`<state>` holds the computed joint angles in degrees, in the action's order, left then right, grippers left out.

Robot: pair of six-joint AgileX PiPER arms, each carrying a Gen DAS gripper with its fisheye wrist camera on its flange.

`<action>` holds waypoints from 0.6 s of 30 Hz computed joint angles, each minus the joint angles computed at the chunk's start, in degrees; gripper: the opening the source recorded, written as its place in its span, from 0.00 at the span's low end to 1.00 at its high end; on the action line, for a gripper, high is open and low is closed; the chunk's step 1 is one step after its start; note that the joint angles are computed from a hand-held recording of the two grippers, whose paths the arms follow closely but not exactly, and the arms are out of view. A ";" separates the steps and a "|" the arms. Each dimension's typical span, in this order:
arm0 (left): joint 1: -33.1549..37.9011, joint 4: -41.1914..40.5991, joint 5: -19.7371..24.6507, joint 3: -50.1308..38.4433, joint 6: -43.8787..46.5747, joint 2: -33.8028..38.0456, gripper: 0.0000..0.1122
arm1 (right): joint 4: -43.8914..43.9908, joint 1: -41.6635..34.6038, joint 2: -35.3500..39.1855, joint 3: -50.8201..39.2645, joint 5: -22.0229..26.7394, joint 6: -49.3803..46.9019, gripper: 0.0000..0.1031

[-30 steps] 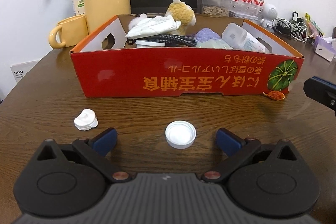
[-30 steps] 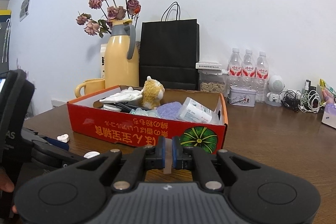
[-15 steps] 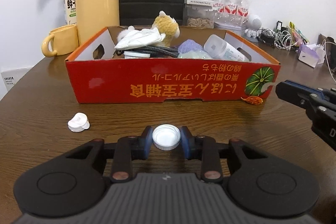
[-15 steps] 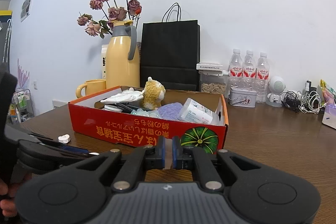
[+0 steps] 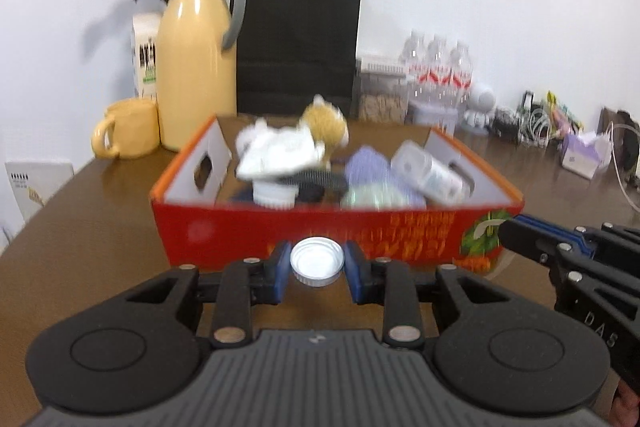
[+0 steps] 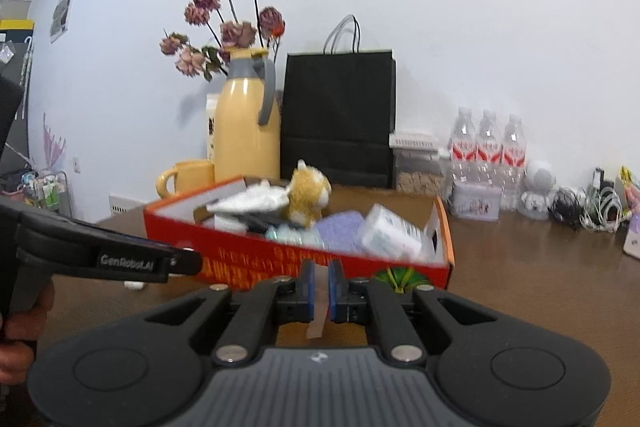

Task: Organize objects
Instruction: 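Carry both white caps over the cardboard box with both grippers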

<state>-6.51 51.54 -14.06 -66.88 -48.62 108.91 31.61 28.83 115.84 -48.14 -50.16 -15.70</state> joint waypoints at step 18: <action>-0.59 35.01 2.33 -27.35 -39.85 12.98 0.26 | 4.96 -4.70 7.98 -27.75 13.69 -14.30 0.05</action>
<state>-7.10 86.54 -11.73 -94.22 -88.46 121.89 36.57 24.13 123.82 -75.89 -36.48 -30.00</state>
